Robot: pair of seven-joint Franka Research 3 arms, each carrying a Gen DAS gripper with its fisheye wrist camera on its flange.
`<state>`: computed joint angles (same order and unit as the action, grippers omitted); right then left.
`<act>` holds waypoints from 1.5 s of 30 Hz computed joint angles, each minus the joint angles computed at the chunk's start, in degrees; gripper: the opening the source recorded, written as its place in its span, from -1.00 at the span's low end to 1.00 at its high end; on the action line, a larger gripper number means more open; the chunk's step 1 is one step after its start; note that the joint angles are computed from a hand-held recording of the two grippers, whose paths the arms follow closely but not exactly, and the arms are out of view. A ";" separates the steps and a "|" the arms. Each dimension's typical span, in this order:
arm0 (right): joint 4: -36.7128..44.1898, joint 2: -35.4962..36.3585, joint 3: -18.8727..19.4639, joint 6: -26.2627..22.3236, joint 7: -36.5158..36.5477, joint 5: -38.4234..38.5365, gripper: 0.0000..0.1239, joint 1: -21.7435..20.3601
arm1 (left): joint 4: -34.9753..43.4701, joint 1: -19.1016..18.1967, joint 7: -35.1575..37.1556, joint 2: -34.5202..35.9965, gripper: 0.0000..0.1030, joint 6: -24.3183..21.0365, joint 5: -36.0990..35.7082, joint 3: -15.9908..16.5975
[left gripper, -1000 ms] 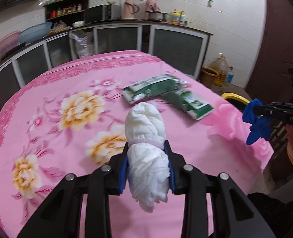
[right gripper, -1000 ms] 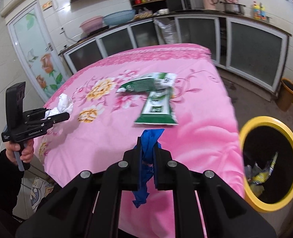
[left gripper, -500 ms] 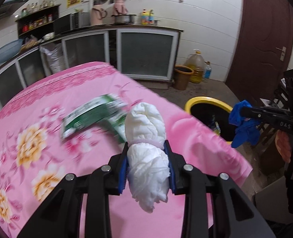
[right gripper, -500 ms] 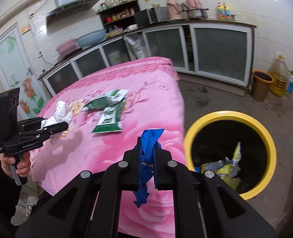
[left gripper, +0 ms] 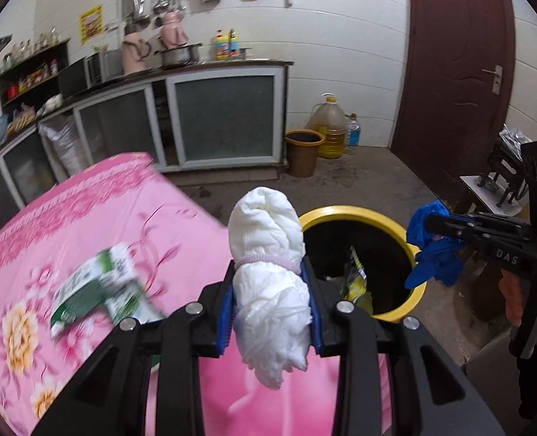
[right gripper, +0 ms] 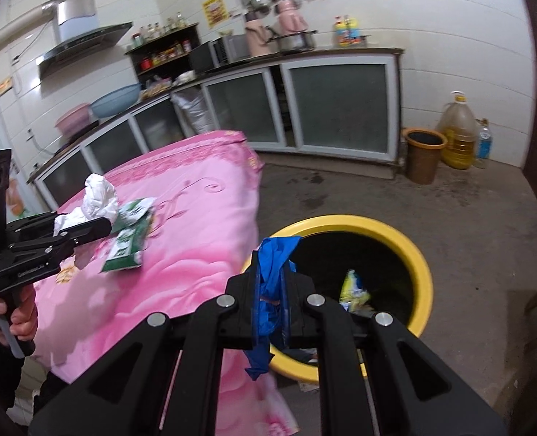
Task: Collect trash
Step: 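Carry the tissue and blue glove over the bin, then open both tools to drop the tissue and glove into the bin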
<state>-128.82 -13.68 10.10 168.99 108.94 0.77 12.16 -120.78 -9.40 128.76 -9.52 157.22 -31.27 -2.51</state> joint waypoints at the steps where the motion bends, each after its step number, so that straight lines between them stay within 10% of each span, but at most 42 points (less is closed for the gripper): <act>1: -0.19 0.01 -0.46 0.21 -0.11 0.40 -0.85 -0.04 | 0.97 -0.41 0.05 0.87 -0.41 0.18 -0.01 -0.42; 45: 6.27 11.29 -5.86 -6.03 9.86 -8.86 -0.84 -0.39 | 19.80 3.85 -14.10 22.40 -0.40 -1.69 12.54 -13.41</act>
